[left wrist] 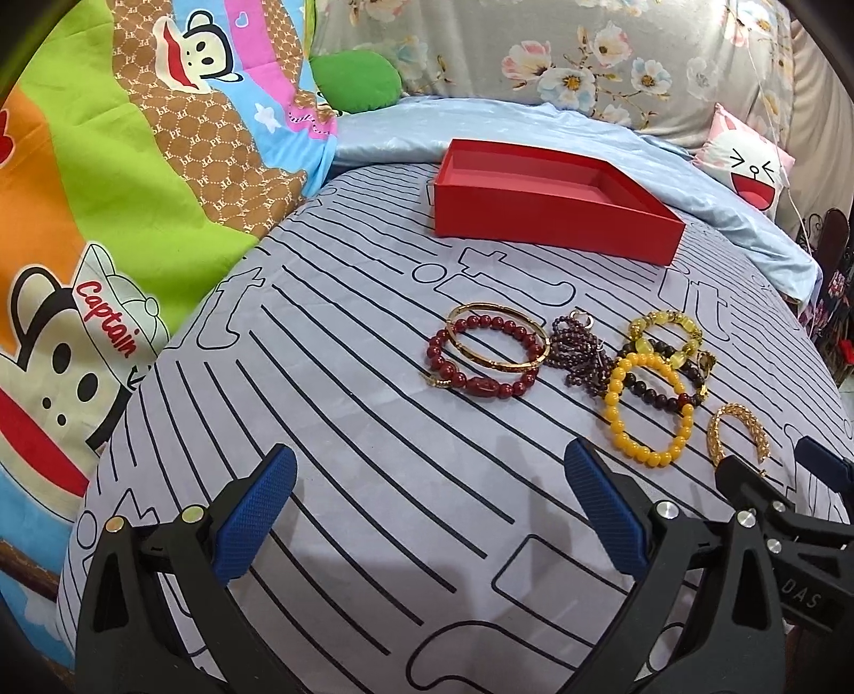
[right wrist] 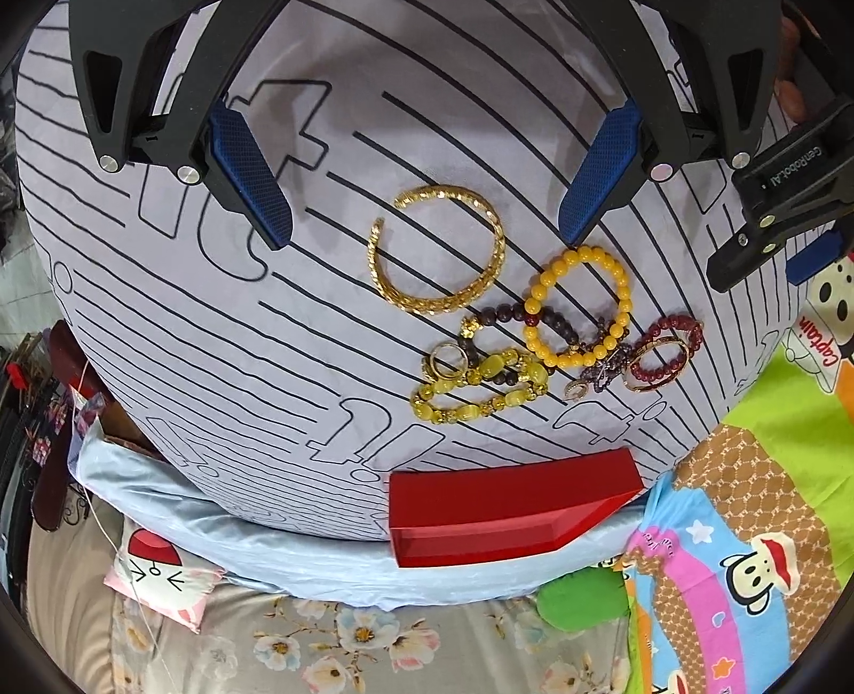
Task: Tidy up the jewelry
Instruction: 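Grasp the thin gold bangle with the left gripper while the right gripper grasps the gold cuff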
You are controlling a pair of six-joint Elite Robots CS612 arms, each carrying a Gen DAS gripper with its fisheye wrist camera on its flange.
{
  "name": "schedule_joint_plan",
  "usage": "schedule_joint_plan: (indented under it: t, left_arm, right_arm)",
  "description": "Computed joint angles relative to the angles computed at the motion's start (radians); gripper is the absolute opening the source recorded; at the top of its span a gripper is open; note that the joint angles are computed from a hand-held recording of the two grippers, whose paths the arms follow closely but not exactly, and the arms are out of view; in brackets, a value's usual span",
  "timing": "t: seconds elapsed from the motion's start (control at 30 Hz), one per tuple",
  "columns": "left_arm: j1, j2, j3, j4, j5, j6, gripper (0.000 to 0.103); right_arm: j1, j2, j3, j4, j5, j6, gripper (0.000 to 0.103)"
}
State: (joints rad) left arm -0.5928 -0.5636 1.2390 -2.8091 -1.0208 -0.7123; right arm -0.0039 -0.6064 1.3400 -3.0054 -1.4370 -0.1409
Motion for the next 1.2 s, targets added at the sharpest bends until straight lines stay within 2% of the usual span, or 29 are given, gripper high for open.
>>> schedule_joint_plan:
  t: [0.13,0.4,0.6,0.83,1.13,1.2]
  left_arm:
    - [0.000,0.005,-0.009,0.011,-0.004,0.006,0.096]
    - [0.007,0.009,-0.022,0.019,-0.018,0.010,0.096]
    - [0.014,0.015,-0.041,0.026,-0.024,0.021,0.096]
    - [0.026,0.036,-0.092,0.031,-0.055,0.062,0.096]
    - [0.050,0.101,-0.212,0.085,-0.099,0.140,0.095]
    - [0.055,0.106,-0.221,0.089,-0.121,0.141,0.091]
  right_arm:
    - [0.002,0.006,-0.016,0.022,0.002,-0.015,0.091]
    - [0.006,0.018,-0.051,0.086,-0.005,-0.026,0.070]
    - [0.006,0.021,-0.056,0.081,0.003,-0.037,0.055]
    - [0.002,0.020,-0.057,0.089,0.025,-0.034,0.055]
    - [-0.002,0.026,-0.078,0.118,0.038,-0.021,0.055]
    - [-0.003,0.027,-0.084,0.125,0.042,-0.019,0.055]
